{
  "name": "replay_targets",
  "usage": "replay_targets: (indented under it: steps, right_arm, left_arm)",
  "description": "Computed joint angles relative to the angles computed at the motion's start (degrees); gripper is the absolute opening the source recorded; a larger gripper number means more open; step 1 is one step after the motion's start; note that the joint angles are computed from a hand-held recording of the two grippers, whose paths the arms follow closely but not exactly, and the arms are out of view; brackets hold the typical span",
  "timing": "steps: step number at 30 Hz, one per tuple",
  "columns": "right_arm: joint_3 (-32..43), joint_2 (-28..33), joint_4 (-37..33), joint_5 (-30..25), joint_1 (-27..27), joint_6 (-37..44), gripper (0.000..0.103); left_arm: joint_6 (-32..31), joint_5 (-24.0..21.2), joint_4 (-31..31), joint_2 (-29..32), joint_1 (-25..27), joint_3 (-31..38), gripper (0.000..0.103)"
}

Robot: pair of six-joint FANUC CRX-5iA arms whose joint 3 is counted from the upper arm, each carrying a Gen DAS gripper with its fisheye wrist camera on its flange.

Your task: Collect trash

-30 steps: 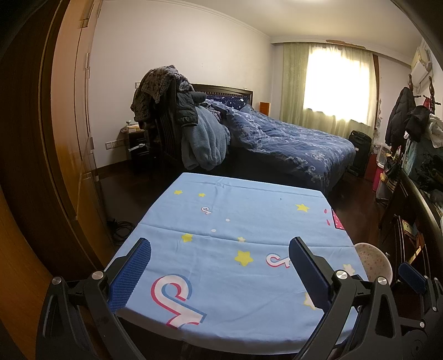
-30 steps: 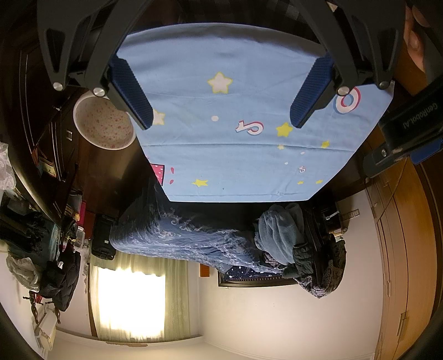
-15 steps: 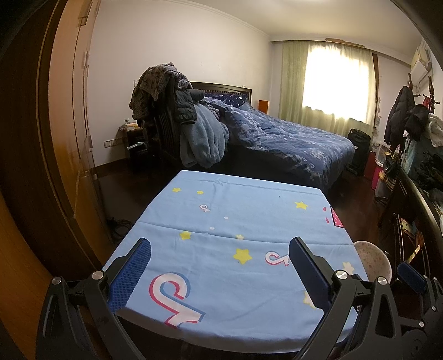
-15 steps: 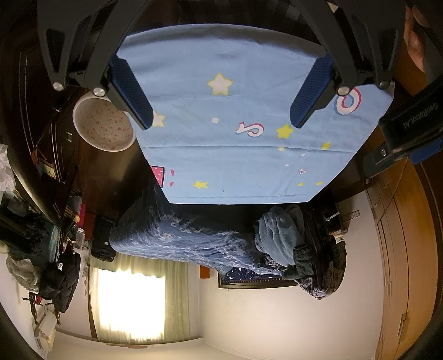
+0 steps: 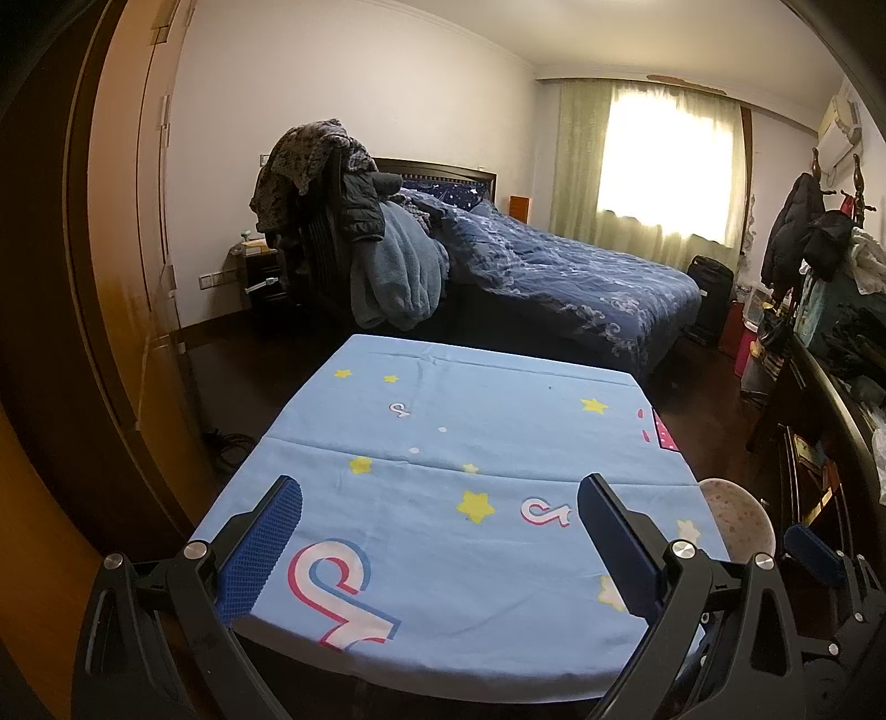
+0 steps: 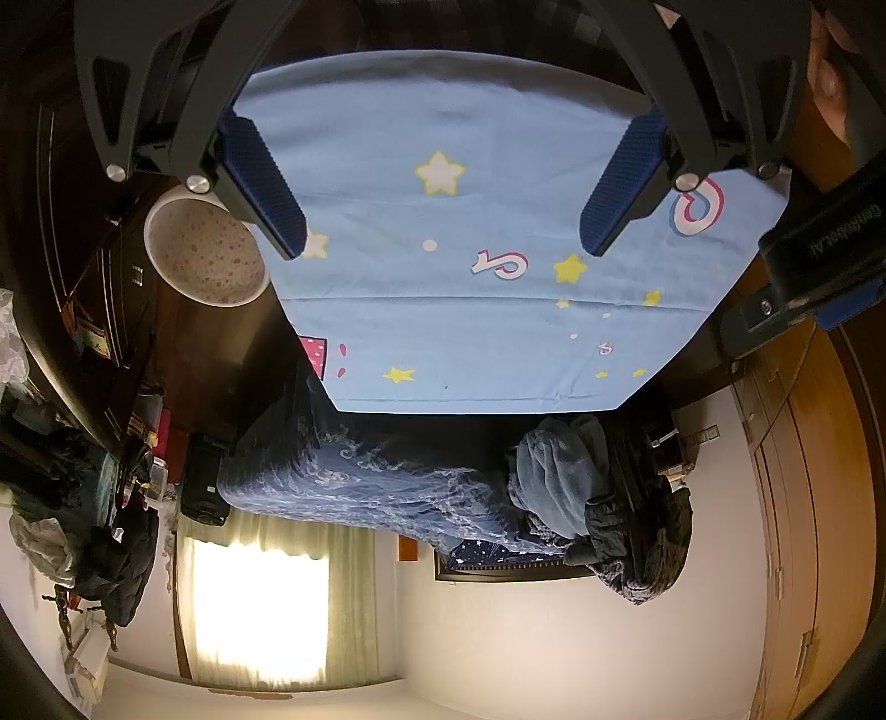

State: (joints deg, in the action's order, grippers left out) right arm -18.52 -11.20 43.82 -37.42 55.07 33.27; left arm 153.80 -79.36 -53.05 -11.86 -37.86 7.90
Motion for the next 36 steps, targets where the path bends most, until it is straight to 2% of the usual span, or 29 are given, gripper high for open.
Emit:
replay_targets:
  steps: [16,29,36]
  right_arm:
    - [0.22,0.2,-0.4,-0.02,-0.04,0.52,0.1]
    - [-0.16,0.08,-0.53,0.16,-0.1,0.61,0.1]
    - [-0.55,0.1,-1.07,0.13,0.02,0.6,0.1]
  left_arm:
    - [-0.36,0.16,-1.49,-0.24,-1.37,0.31,0.099]
    - [-1.44,1.9,-0.75,-0.7,0.04,0.14,0.099]
    - [-1.87,4.21,3.92,-1.4,3.74,-0.73,0.099]
